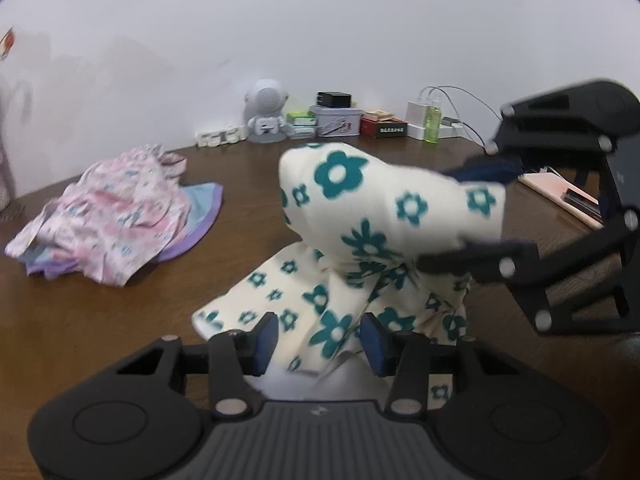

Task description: Fold clothes

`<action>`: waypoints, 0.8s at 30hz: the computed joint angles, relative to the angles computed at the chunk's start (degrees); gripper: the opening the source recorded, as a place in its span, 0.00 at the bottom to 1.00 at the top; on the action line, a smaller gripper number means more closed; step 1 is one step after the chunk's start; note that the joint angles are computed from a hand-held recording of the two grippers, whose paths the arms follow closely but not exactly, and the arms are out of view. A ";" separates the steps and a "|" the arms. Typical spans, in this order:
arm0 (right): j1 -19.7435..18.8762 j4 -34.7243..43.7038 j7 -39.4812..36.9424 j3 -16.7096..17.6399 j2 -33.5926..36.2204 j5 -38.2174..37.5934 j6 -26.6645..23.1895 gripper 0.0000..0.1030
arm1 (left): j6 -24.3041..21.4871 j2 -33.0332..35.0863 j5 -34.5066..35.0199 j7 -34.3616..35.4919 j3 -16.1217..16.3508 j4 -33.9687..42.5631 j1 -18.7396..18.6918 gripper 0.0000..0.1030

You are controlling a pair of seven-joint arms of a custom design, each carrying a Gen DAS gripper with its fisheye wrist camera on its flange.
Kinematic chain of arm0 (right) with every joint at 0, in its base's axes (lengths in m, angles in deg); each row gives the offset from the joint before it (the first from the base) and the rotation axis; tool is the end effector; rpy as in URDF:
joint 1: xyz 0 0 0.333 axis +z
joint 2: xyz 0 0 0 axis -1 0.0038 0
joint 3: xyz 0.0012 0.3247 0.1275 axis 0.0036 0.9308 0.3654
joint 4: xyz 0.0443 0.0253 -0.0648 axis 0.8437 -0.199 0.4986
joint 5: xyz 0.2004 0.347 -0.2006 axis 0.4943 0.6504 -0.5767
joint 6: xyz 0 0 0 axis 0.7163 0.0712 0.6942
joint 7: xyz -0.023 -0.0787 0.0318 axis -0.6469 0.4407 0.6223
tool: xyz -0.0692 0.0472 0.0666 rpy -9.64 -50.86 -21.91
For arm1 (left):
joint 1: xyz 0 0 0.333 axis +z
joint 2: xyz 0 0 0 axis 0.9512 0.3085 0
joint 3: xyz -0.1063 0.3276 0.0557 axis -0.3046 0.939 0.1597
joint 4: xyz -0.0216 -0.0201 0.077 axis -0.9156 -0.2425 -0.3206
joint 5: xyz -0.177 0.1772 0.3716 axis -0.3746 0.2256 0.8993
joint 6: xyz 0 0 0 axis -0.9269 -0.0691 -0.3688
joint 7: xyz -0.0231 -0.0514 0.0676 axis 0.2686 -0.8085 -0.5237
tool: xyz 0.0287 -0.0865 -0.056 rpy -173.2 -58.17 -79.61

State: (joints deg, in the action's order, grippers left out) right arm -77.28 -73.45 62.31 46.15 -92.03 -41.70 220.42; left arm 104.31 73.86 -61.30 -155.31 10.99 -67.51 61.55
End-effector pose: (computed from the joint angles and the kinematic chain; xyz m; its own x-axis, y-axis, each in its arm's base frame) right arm 0.4306 0.2509 0.5060 0.2637 -0.7935 0.5485 -0.4993 -0.5988 -0.6262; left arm 0.5473 -0.1723 0.4502 -0.8537 -0.5199 0.0298 -0.3342 0.5030 -0.7970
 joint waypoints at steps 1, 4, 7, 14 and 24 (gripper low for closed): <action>0.06 0.04 0.24 0.11 0.32 -0.01 0.32 0.36 | 0.16 0.07 -0.01 -0.24 0.07 0.02 0.09 0.38; 0.34 0.51 0.87 0.52 1.95 -0.53 0.95 0.37 | 0.95 -0.42 -1.86 -0.02 0.50 -0.22 0.42 0.37; 0.97 0.66 0.94 0.26 3.34 -0.79 2.20 0.38 | 0.51 -1.19 -6.22 0.38 1.41 -0.07 0.84 0.36; 1.97 0.67 1.57 -0.26 4.87 -1.90 4.23 0.38 | -5.75 -2.69 -14.19 2.32 2.45 1.14 1.89 0.36; 6.03 -4.83 -8.94 -8.14 0.76 10.72 16.87 0.41 | -1.28 0.78 -9.21 -1.50 -0.78 4.43 0.14 0.33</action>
State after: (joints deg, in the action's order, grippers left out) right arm -71.25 -78.28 53.37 38.01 -91.27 -30.98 237.30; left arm 103.03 74.63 -70.51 -156.81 10.21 -63.08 61.69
